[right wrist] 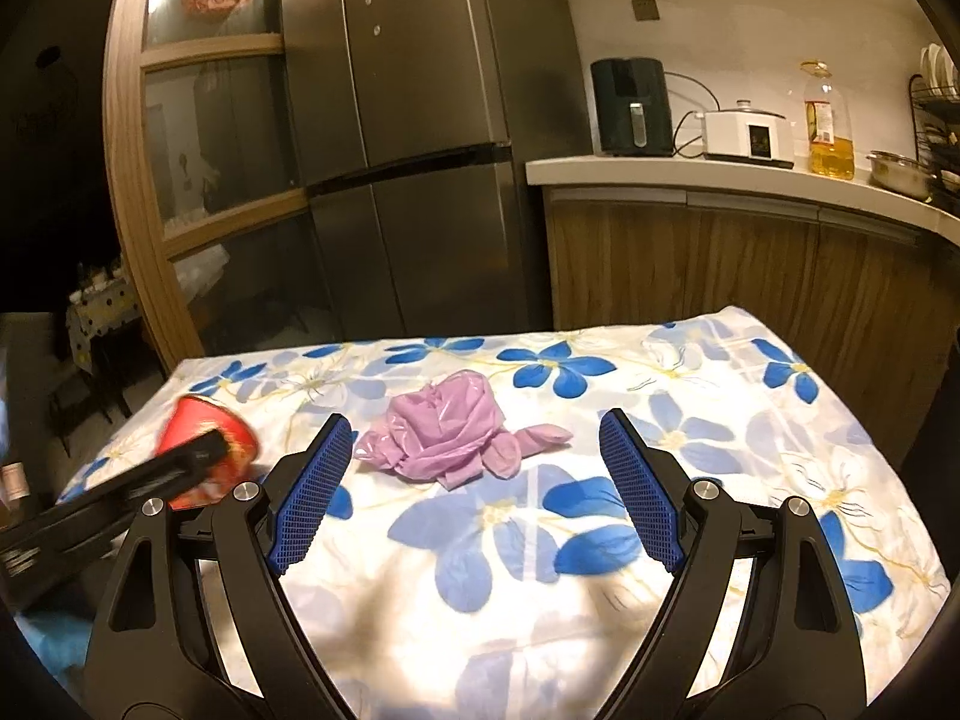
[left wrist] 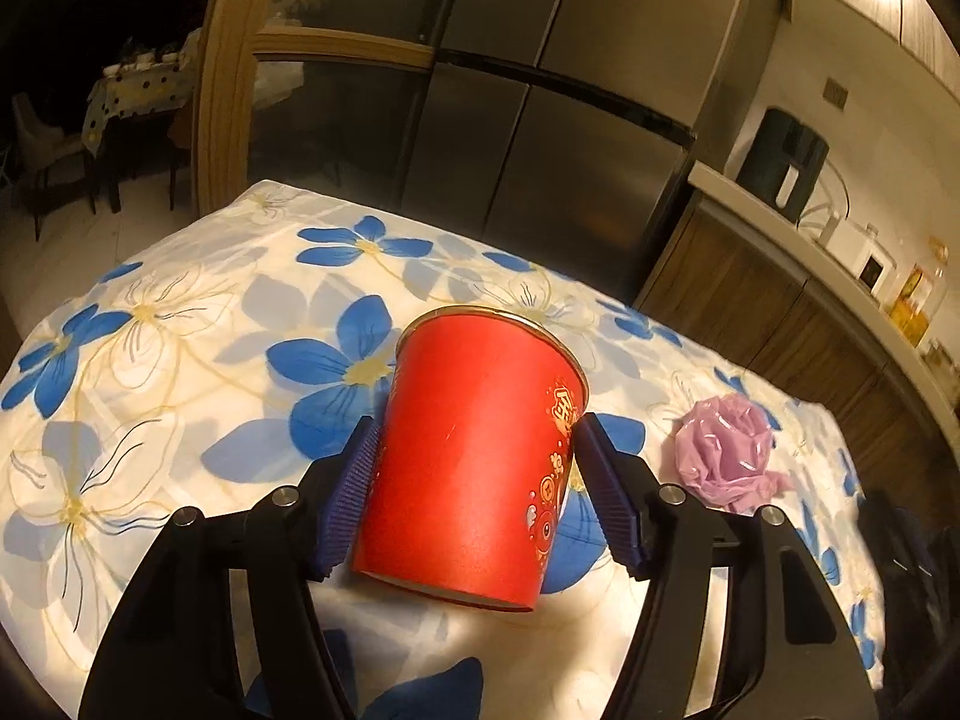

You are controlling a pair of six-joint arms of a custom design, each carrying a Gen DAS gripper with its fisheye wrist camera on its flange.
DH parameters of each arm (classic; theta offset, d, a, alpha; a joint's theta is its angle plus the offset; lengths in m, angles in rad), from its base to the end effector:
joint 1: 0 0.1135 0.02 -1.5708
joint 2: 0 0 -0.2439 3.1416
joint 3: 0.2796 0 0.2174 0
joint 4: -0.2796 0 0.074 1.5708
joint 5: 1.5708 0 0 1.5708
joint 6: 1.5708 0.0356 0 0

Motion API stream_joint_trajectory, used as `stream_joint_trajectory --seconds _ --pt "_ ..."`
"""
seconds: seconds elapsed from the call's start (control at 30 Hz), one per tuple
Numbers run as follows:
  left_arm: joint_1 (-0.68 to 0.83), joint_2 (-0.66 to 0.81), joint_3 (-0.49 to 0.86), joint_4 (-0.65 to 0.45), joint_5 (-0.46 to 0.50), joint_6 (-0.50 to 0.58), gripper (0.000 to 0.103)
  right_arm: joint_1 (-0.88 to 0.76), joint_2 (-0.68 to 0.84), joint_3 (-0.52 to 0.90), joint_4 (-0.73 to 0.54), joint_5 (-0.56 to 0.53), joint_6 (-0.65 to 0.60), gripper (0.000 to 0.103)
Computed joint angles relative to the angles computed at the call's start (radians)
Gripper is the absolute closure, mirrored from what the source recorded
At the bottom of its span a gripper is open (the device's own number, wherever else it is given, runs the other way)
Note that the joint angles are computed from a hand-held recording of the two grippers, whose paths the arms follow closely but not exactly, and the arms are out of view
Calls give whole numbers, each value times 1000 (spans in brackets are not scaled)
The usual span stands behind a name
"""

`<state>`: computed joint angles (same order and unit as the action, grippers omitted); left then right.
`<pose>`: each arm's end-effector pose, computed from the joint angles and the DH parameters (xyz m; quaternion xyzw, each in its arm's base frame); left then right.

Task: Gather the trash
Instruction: 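Grasp the small red paper cup with the left tool, then grasp the pink cloth with the right tool while the left tool holds the cup, then lift and carry the red cup and pink cloth over the black bin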

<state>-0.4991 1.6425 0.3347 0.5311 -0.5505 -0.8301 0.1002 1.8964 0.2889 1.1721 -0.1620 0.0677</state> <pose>0.2057 -0.0909 0.0975 -0.2499 0.8581 -0.0322 0.4475 0.2474 0.0306 0.0875 -0.0571 0.8396 0.1129 0.5283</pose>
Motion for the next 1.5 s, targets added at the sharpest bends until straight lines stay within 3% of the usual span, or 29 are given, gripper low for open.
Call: stream_joint_trajectory --seconds 0.2,0.4,0.57,0.7,0.8,0.93,1.2,1.5 --pt "-68 -80 -60 1 -119 -33 39 35 83 202 -189 34 33 20" --pt "-108 -93 -63 10 -187 -16 38 83 170 391 -373 90 36 31" --pt "-99 -89 -75 44 -178 -2 38 103 235 519 -516 117 35 51" --pt "-86 -79 -85 70 -158 3 38 112 251 543 -548 128 25 72" --pt "-83 -77 -90 76 -151 3 38 120 241 523 -523 127 11 87" --pt "-82 -77 -90 77 -152 4 38 126 209 468 -458 122 -4 95" --pt "-125 -103 -77 38 -180 13 38 81 35 254 -331 66 -54 98" --pt "-293 -179 20 -162 -276 -13 38 -97 -253 -23 -280 -98 -118 98"
